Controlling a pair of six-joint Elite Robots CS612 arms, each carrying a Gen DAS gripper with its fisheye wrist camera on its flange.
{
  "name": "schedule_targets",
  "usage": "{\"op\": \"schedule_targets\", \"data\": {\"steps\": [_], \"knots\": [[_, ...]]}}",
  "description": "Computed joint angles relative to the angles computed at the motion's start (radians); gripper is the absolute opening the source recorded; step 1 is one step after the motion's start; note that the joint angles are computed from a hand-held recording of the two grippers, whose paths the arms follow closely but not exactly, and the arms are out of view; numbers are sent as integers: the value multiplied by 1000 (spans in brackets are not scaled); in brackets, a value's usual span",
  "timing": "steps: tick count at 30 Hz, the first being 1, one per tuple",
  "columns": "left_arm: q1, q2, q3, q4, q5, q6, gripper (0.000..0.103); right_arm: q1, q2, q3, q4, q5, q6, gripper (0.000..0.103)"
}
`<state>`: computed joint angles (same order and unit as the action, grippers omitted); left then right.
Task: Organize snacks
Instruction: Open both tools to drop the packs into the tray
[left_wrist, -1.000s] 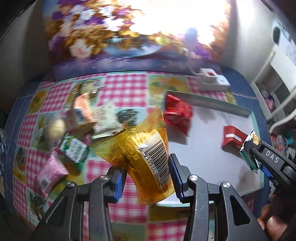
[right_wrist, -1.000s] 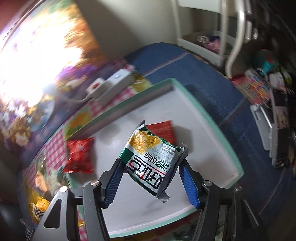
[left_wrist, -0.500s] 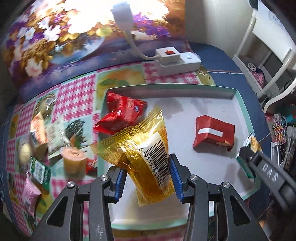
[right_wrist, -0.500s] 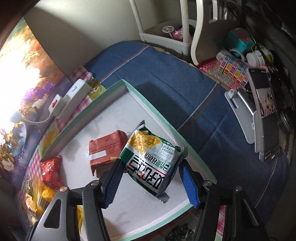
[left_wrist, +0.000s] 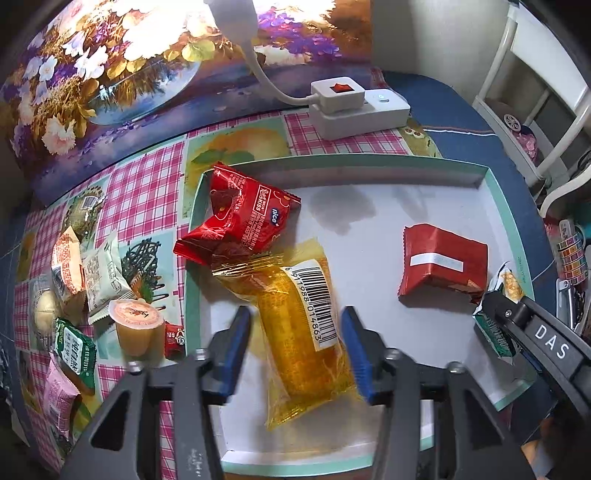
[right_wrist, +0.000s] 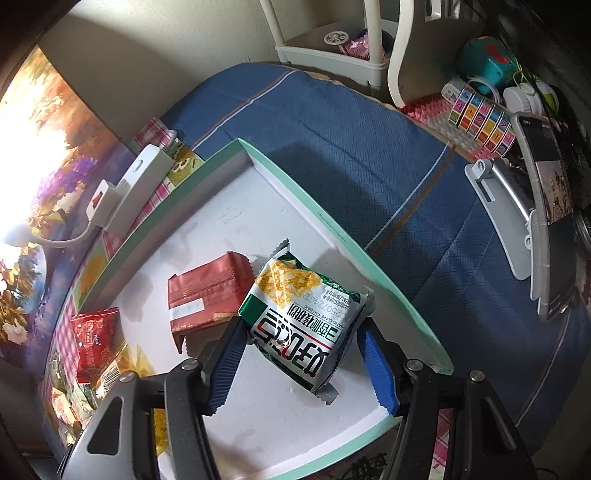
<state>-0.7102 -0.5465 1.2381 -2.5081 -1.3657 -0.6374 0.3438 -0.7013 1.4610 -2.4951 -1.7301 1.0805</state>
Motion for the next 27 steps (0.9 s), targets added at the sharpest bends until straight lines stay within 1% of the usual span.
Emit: {"op": "schedule_targets", "data": {"steps": [1, 7, 9, 10, 11, 12, 16, 18, 19, 20, 21, 25, 26, 27], "knots": [[0, -1, 1, 0, 2, -1, 64, -1, -1, 2, -2, 3, -1, 65], [2, -11, 7, 15, 18, -23, 64, -4, 0, -4, 15, 15, 2, 67], [4, -15, 9, 22, 22, -34, 65, -7, 3, -8, 17, 23, 0, 72], [5, -17, 11, 22, 24, -39, 70, -8, 3, -9, 17, 27, 0, 73], [6, -20, 14, 20, 27, -45, 78, -8, 4, -13, 23, 27, 2, 74], [7, -22, 16, 16, 28, -49, 79, -8, 4, -15, 23, 24, 1, 75], [7, -31, 34, -5, 47, -75, 80, -6, 1, -19, 17, 17, -10, 78], [8, -34, 44, -9, 55, -96, 81, -4, 0, -23, 14, 10, -19, 80], [9, -36, 50, -10, 60, -112, 81, -3, 2, -28, 13, 7, -28, 83], [11, -38, 57, -11, 63, -133, 82, -2, 3, -31, 10, 8, -37, 90], [12, -40, 63, -11, 64, -147, 82, 0, 3, -32, 3, 8, -47, 96], [19, -46, 81, -7, 74, -218, 83, 4, 11, -48, -4, 12, -77, 96], [21, -48, 83, -4, 77, -234, 89, 5, 13, -49, -9, 15, -85, 96], [24, -49, 85, 0, 81, -257, 92, 5, 14, -51, -10, 16, -91, 96]]}}
